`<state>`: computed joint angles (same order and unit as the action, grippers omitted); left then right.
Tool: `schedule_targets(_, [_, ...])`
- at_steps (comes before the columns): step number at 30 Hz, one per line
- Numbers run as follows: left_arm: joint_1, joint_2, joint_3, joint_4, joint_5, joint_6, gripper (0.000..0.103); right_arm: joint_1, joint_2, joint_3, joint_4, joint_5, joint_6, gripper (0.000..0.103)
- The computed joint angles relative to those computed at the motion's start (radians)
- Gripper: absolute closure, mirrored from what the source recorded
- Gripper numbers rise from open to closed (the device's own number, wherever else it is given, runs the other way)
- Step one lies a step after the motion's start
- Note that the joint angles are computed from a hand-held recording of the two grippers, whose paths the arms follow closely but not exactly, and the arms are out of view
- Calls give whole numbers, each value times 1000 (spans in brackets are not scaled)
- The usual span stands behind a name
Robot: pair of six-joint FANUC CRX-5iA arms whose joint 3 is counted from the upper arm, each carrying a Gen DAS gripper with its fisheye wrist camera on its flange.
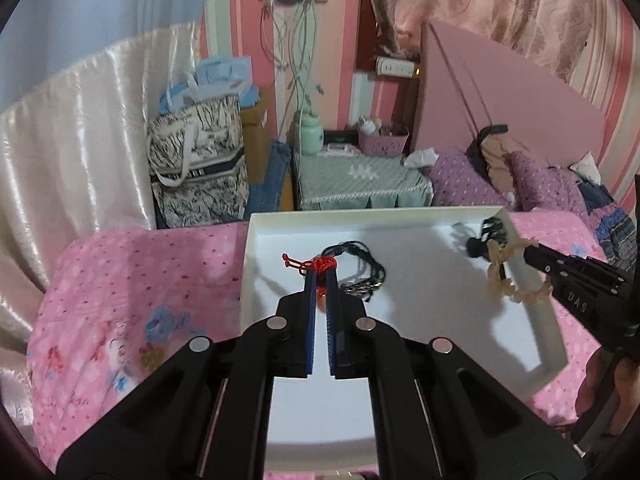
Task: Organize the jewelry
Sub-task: 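Carry the red pendant in the left gripper into the tray while the right carries the scrunchie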
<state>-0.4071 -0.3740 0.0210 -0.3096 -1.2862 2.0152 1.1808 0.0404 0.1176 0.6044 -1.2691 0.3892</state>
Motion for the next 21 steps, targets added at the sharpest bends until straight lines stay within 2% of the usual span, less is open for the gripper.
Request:
schedule_targets(6, [102,5,-79,74,23,-52,101,-63,25,1,-109,-6,36,95])
schedule_targets(15, [161,-21,-148,115,63,-85,101,-69,53,14,-134,-64,60,95])
schedule_targets(21, [175,-22,-168,124,62,-89,100,-59,68,31,-119,-89,72,95])
